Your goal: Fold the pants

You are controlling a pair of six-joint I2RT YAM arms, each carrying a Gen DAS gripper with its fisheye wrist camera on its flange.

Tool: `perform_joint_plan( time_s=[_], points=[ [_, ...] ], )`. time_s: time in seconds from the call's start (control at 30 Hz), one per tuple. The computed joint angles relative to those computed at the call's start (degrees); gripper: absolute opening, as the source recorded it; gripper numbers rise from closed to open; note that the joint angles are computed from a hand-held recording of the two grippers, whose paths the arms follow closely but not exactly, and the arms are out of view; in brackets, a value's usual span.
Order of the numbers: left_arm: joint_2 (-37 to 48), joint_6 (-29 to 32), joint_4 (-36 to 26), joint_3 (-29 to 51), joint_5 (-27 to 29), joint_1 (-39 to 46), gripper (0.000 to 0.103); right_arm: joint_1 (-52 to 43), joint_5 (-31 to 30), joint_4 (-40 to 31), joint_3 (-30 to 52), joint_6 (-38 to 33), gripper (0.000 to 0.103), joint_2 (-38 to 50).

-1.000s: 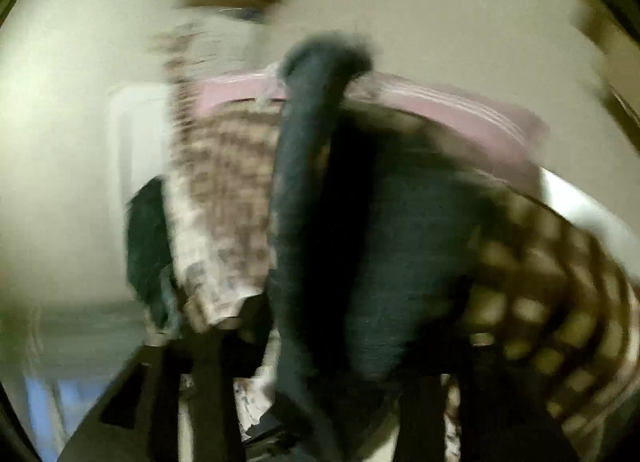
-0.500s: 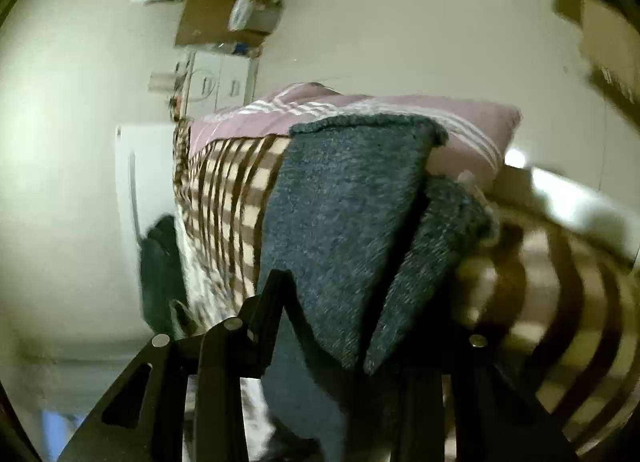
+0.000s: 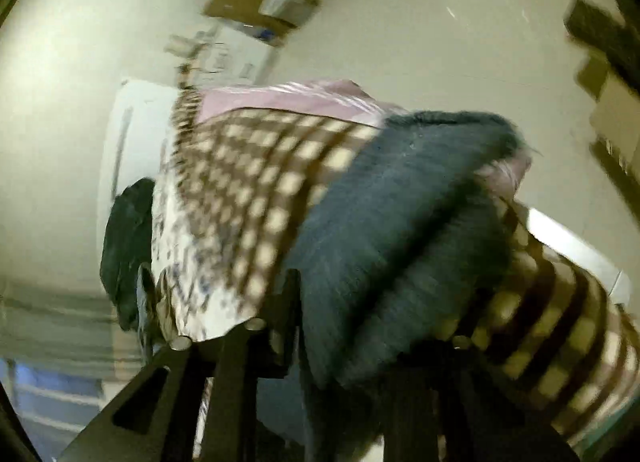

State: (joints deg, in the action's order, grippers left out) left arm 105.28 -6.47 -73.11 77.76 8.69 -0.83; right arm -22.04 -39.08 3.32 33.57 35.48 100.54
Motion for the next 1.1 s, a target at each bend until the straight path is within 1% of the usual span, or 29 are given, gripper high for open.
perform_joint_plan(
  time_s=[0.03, 0.07, 0.13, 0.17, 0.23, 0.33, 0.37, 0.43, 0.47, 0.5, 0.53, 0.57, 0.6, 0.67, 0.7, 0.73, 0.77, 0.8, 0.83, 0.87, 0.9, 0.93, 0.97, 1.0, 1.03, 1.07, 1.1],
  points=[
    [-0.16, 0.19, -0.06, -0.1, 0.06, 0.59, 0.1, -0.87, -1.13, 2.97, 0.33, 1.94, 0.024, 2.7],
    [-0.47, 0.42, -0.27, -0.21, 0.13, 1.46, 0.1, -1.17, -0.83, 5.56, -0.3, 3.97, 0.017, 3.09],
    [-1.64, 2.3, -0.73, -0.95, 0.02, 4.25, 0.1, 0.38, 1.39, 5.74, -1.13, 4.64, 0.013, 0.01],
    [-2.18, 2.95, -0.92, -1.27, -0.16, 5.18, 0.1, 1.91, 3.67, 3.28, -1.64, 3.82, 0.012, -4.52],
    [-3.67, 4.59, -1.93, -1.77, -0.49, 8.1, 0.1, 4.73, 6.06, -2.0, -2.43, 3.09, 0.011, -13.55],
    [-6.23, 8.07, -4.2, -2.32, -0.7, 13.9, 0.1, 12.29, 13.26, -13.98, 1.27, 0.07, 0.011, -25.11],
    [-6.89, 9.48, -5.14, -2.24, -0.85, 15.98, 0.1, 17.06, 17.49, -19.39, 3.66, -0.92, 0.011, -29.5],
    [-9.17, 14.35, -7.27, -2.44, -1.44, 22.96, 0.1, 25.33, 24.3, -27.19, 7.66, -2.51, 0.011, -34.8],
    [-9.78, 16.23, -7.86, -2.48, -1.83, 25.41, 0.1, 31.77, 28.96, -31.18, 10.28, -2.09, 0.011, -36.86],
    [-10.66, 20.09, -8.86, -2.33, -2.75, 30.57, 0.1, 36.66, 31.99, -33.93, 11.95, -1.29, 0.011, -38.13],
    [-11.1, 22.99, -9.32, -2.2, -3.51, 34.55, 0.1, 42.9, 36.27, -35.87, 14.23, -0.23, 0.01, -37.48],
    [-11.46, 25.34, -9.68, -1.98, -4.32, 38.21, 0.1, 50.1, 41.05, -37.58, 16.51, 0.87, 0.01, -36.28],
    [-11.07, 29.46, -9.88, -1.0, -5.88, 44.58, 0.1, 57.3, 44.86, -38.51, 18.96, 2.26, 0.01, -33.45],
    [-9.49, 34.52, -10.11, 0.97, -7.46, 53.03, 0.1, 67.7, 48.8, -38.77, 23.5, 4.54, 0.01, -26.0],
    [-7.03, 37.82, -10.13, 3.5, -8.63, 59.0, 0.1, 73.18, 50.19, -38.61, 25.97, 5.61, 0.01, -21.48],
    [-5.02, 39.83, -9.84, 5.56, -9.45, 62.9, 0.1, 77.55, 51.76, -38.29, 28.49, 5.98, 0.01, -16.67],
    [-4.8, 40.46, -9.86, 6.26, -9.82, 64.7, 0.1, 82.07, 53.09, -38.28, 32.08, 6.13, 0.01, -10.73],
    [-3.57, 43.36, -9.09, 7.71, -10.61, 68.97, 0.1, 86.0, 53.47, -37.92, 36.04, 6.25, 0.01, -4.2],
    [-1.57, 45.24, -8.13, 9.8, -11.49, 72.06, 0.1, 88.11, 52.92, -38.17, 39.48, 5.99, 0.01, 0.88],
    [0.52, 46.67, -7.74, 12.0, -12.21, 74.58, 0.1, 90.57, 51.31, -38.66, 44.57, 4.86, 0.01, 8.08],
    [1.35, 47.39, -8.15, 13.32, -12.37, 76.43, 0.1, 92.53, 51.12, -42.18, 50.69, 4.8, 0.01, 14.43],
    [3.66, 48.36, -8.86, 16.36, -12.29, 78.19, 0.1, 93.65, 51.31, -45.37, 55.88, 4.5, 0.016, 19.82],
    [4.65, 48.79, -9.08, 17.63, -12.0, 79.31, 0.1, 94.66, 50.17, -50.12, 62.69, 4.23, 0.026, 25.94],
    [6.31, 49.54, -9.88, 20.3, -11.34, 80.58, 0.1, 95.04, 47.31, -54.15, 68.46, 4.16, 0.033, 30.53],
    [7.27, 49.99, -10.66, 22.18, -10.55, 81.3, 0.1, 95.24, 45.13, -55.72, 71.34, 4.29, 0.041, 32.33],
    [7.61, 49.84, -11.19, 23.16, -9.7, 81.42, 0.1, 95.68, 42.94, -54.31, 71.37, 4.15, 0.055, 31.68],
    [9.01, 49.96, -12.56, 25.97, -8.86, 81.8, 0.1, 95.88, 40.74, -52.1, 69.51, 4.28, 0.064, 29.59]
  ],
)
